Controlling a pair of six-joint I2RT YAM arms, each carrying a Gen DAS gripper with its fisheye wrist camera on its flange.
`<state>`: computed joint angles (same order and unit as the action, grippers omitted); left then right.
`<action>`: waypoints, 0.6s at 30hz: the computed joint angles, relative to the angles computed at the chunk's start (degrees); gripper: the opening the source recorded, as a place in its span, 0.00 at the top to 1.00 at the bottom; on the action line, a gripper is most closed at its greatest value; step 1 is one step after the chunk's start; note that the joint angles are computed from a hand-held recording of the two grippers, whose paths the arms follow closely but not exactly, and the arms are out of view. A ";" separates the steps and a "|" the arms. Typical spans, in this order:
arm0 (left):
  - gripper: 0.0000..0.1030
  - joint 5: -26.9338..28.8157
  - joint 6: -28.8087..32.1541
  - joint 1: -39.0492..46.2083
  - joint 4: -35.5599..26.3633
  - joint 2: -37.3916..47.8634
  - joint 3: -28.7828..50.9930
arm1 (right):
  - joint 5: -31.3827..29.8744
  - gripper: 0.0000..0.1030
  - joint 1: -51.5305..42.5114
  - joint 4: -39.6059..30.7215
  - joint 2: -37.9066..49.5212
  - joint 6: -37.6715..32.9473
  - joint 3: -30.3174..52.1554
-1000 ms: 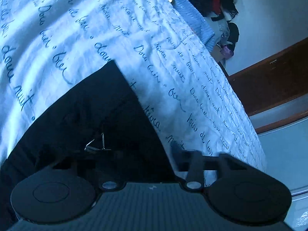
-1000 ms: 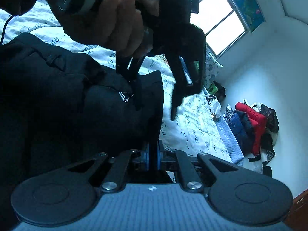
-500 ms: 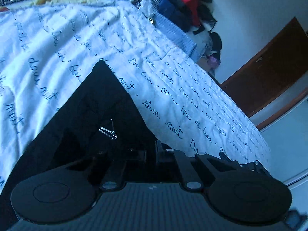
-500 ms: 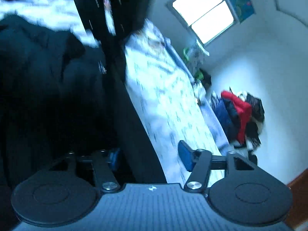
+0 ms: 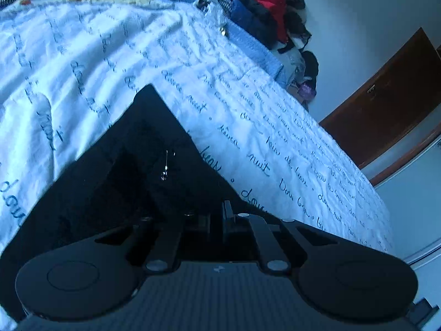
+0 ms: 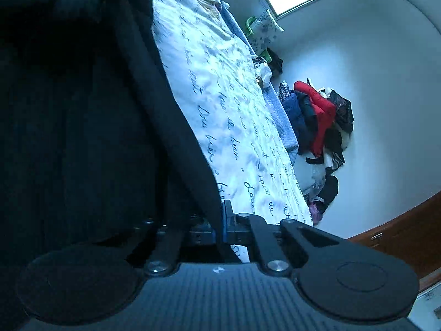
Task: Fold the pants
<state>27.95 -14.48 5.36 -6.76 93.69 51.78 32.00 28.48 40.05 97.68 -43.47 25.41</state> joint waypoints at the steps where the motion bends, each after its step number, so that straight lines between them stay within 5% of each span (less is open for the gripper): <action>1: 0.88 0.17 0.45 0.42 0.54 -1.30 -0.96 | 1.04 0.96 1.34 -1.07 -1.90 0.97 -0.82; 10: 0.88 7.18 10.92 8.53 -6.14 -11.19 -6.65 | 13.22 0.96 18.61 -15.23 -17.74 9.55 -7.62; 18: 0.89 11.45 22.13 16.96 -15.14 -16.83 -10.95 | 21.48 0.96 33.63 -27.07 -16.80 22.73 -7.21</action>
